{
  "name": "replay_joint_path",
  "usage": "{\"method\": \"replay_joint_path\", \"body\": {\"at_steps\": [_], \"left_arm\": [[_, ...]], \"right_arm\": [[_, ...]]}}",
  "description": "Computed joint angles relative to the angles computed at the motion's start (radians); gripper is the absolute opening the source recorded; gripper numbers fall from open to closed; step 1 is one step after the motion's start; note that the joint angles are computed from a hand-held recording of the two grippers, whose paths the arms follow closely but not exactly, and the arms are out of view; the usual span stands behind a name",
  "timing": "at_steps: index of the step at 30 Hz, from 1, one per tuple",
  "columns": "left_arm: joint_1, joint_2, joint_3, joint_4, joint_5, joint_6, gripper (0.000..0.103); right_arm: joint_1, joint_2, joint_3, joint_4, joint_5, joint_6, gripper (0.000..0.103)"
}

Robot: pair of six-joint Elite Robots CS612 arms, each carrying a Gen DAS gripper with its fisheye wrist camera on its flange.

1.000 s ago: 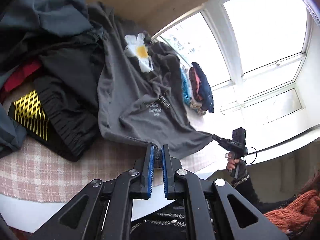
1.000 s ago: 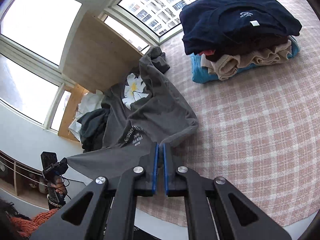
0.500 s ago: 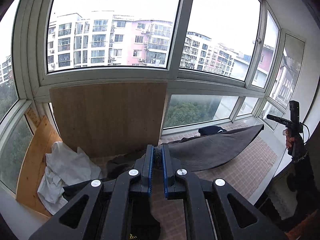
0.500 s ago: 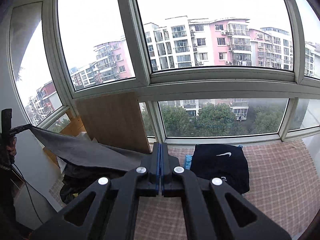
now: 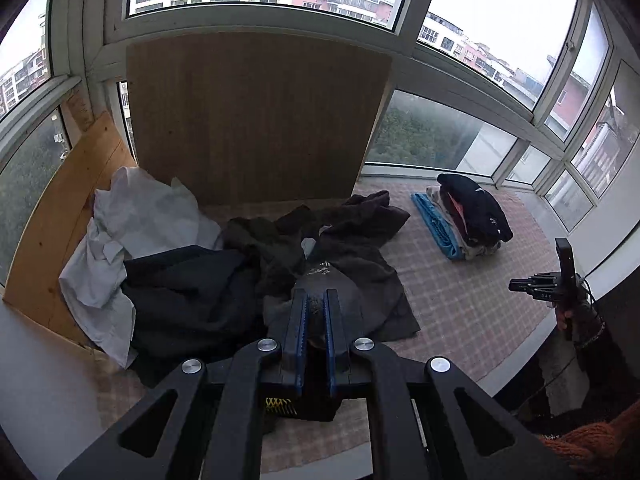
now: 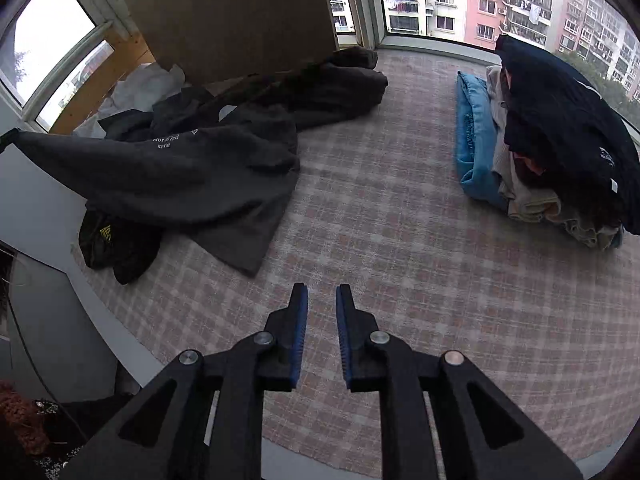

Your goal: Fold clothes

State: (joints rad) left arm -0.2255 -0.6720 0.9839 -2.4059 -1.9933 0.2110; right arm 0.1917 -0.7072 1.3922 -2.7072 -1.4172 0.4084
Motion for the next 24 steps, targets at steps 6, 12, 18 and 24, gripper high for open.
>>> {"method": "replay_joint_path", "body": {"at_steps": [6,12,18,24], "left_arm": [[0.023,0.050,-0.041,0.061,0.048,-0.055,0.007],[0.034,0.064,-0.059,0.090,0.028,-0.027,0.007],[0.038,0.081,-0.084,0.104,0.014,0.009,0.007],[0.038,0.098,-0.100,0.115,-0.010,0.045,0.007]], "right_arm": [[0.032,0.190,-0.242,0.127,0.066,0.016,0.015],[0.059,0.247,-0.373,0.267,0.003,-0.001,0.026],[0.062,0.267,-0.426,0.329,0.031,0.064,0.028],[0.047,0.244,-0.373,0.290,0.111,0.079,0.006]]}}
